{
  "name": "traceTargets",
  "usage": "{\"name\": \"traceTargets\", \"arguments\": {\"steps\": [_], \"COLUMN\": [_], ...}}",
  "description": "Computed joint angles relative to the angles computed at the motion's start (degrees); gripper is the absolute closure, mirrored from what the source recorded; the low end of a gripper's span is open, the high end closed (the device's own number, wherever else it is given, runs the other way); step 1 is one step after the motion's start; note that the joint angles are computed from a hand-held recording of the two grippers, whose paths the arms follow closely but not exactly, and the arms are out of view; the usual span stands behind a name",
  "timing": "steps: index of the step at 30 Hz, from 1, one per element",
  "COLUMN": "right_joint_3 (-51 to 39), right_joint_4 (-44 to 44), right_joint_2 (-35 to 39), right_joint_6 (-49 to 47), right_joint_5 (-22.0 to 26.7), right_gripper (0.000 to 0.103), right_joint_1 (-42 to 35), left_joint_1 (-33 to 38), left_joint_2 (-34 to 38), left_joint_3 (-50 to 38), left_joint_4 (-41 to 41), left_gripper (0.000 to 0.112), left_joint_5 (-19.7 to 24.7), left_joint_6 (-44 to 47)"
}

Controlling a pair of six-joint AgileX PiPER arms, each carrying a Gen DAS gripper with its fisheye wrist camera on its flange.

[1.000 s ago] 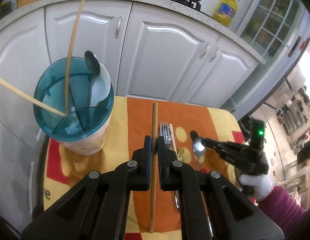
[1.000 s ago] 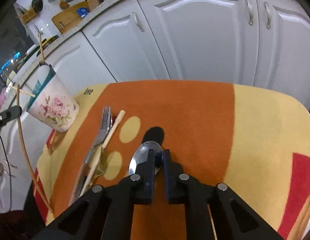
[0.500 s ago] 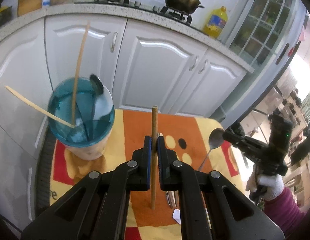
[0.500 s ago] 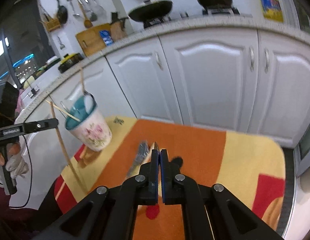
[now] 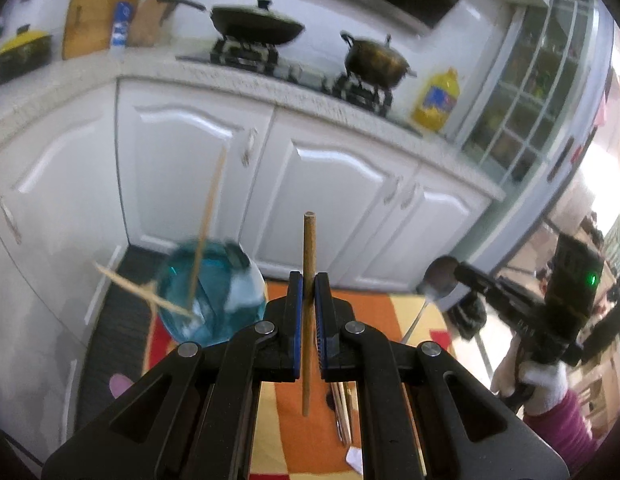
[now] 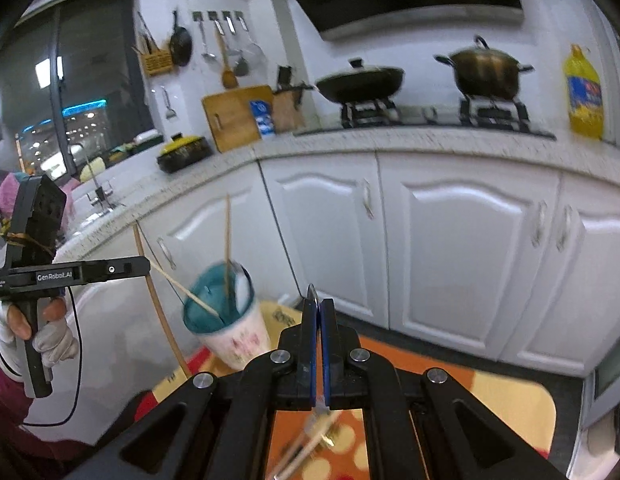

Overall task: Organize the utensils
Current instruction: 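Lift and carry the chopstick and silver spoon over the floral holder with both tools, then open the left tool to drop the chopstick in the holder while the right tool drops the spoon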

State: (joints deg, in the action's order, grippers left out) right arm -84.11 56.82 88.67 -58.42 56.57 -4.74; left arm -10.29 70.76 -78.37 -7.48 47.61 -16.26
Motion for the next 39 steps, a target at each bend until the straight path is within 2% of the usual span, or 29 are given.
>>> {"name": "traceTargets", "arguments": {"steps": [7,12,16,21,24,30,33,37,39], "right_joint_3": [-12.23,-22.18,-26.08,-27.23,-26.17,-23.84,-23.78,-25.55,-23.49], "right_joint_4": [-4.53,-10.68,-16.84,-27.12,-30.44,-27.9,-24.55,-22.28,-19.29], "right_joint_2": [5.41,11.07,14.77,18.39,19.79,21.58,22.46,24.69,24.1], "right_joint_6": [8.8,16.86,21.54,25.1,25.3,20.93,19.25,19.84,18.03], "right_joint_5": [-3.39,-6.14,-11.34,-18.8,-21.03,-19.62,-16.77,-10.48,-9.97], "right_gripper": [0.102,0.102,0.102,0.102,0.102,0.102,0.101,0.1,0.1], "right_joint_1": [9.75,16.16,21.86,28.84,31.2,31.7,31.05,29.84,28.6], "left_joint_1": [9.41,13.17,12.27,11.22,10.76,10.37,9.87,9.13,9.46], "left_joint_2": [2.82,6.79,9.61,11.48,12.84,14.83,15.37,15.81,15.99], "left_joint_3": [-11.4,-17.21,-16.83,-10.65,-8.08,-5.46,-5.11,-5.11,-4.97], "left_joint_4": [-3.29,-0.38,7.0,11.38,11.91,11.53,12.04,13.82,12.59], "left_gripper": [0.108,0.108,0.108,0.108,0.108,0.108,0.108,0.108,0.108], "left_joint_5": [3.43,4.21,1.47,-3.64,-5.65,-7.04,-7.3,-6.41,-5.9], "left_joint_6": [4.97,4.98,1.58,-1.64,-2.34,-1.99,-2.71,-4.84,-4.58]}}
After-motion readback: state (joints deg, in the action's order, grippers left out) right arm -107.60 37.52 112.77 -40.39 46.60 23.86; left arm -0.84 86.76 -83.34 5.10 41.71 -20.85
